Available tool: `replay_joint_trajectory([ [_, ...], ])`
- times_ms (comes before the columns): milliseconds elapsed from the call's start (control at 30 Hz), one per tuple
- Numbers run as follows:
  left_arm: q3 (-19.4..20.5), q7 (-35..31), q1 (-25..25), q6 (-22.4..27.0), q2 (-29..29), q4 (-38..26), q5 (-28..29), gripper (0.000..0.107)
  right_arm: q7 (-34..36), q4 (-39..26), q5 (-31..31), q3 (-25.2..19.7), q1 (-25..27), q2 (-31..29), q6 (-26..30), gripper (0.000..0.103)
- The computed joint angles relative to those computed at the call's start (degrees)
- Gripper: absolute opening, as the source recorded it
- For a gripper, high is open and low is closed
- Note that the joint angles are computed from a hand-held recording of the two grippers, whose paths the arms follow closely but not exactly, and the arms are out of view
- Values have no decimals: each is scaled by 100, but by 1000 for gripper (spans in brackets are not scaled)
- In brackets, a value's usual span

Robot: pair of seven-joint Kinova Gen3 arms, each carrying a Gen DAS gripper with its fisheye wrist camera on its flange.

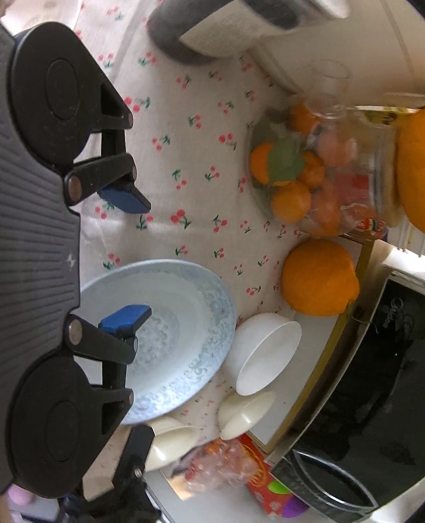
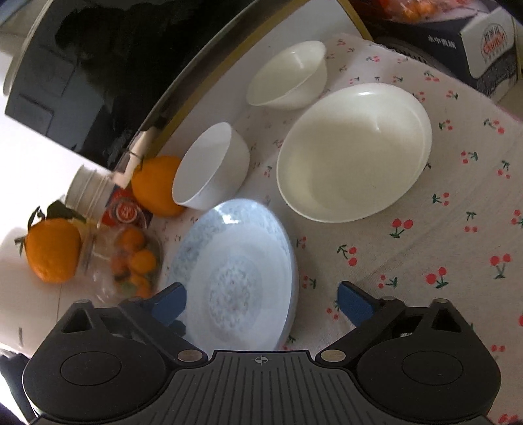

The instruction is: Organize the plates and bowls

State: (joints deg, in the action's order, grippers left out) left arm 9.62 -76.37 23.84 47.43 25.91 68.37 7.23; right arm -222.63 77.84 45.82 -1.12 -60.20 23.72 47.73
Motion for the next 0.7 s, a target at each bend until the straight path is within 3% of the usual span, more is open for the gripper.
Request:
replay_joint_trajectory([
  [200,73,-144,-25,-257,3,122,80,50,-123,-40,110,64,-49,107,98,81],
  [333,126,-269,-112,-416,20,207,223,47,-75,-97,97,68,-62,163,203,63],
  [400,206,-347,-230,-382,63,192,407,34,-65,-112,64,62,-54,180,233,52],
  [467,282,-410,-366,-292,107,174,644,28,-83,-131,58,71,-81,197,306,44],
  [567,256,-396,-388,-312,98,206,754,23,-186,-46,73,79,-70,175,192,34],
  [700,264,-456,-434,-339,74,264,864,19,-162,-38,57,63,-46,186,144,28],
])
